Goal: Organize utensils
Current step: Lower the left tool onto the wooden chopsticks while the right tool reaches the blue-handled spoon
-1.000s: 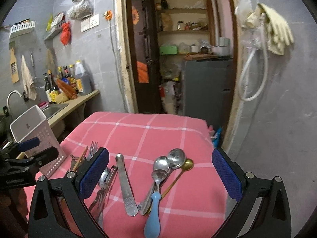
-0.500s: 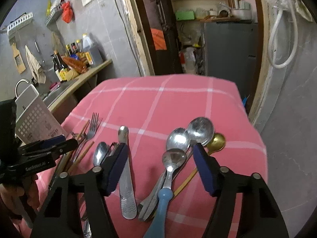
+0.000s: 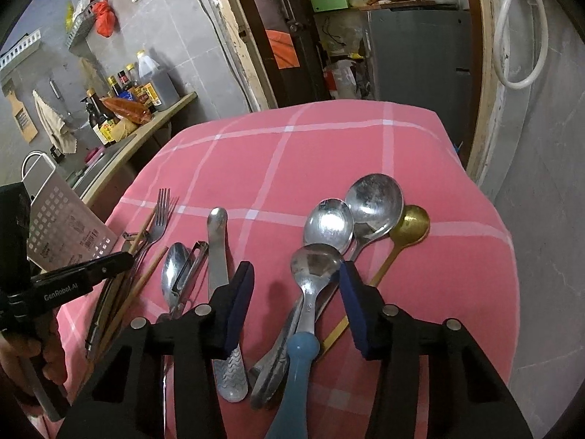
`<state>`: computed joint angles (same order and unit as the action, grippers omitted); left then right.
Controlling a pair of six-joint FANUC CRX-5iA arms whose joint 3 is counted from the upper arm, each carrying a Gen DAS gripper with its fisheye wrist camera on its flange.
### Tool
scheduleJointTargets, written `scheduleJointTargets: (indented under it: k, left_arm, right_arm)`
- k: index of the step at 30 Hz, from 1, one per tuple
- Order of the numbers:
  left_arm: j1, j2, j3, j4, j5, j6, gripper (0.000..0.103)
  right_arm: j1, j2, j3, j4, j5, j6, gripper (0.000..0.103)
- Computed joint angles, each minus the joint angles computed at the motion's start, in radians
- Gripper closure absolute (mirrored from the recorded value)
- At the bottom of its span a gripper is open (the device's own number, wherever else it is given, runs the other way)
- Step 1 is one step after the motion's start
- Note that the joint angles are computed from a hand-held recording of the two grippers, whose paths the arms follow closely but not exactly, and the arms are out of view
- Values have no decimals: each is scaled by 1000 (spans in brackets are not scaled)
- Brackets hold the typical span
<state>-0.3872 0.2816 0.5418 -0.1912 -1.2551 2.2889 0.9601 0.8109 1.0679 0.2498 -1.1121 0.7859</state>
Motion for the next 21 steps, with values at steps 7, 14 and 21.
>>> scheduleJointTargets:
  k: [7,14,21]
  left_arm:
    - [-12,-31,-36,31,38,-21,96]
    - [-6,0,-9,103,11,-90,96]
    - [23,37,24,170,-61,-142,93]
  right_arm:
    - [0,-29,-32,-29,-12,-6,72]
    - [3,-55,-72,-46,4,-16,77]
    - [-22,-63,-47,-148,-21,32,76]
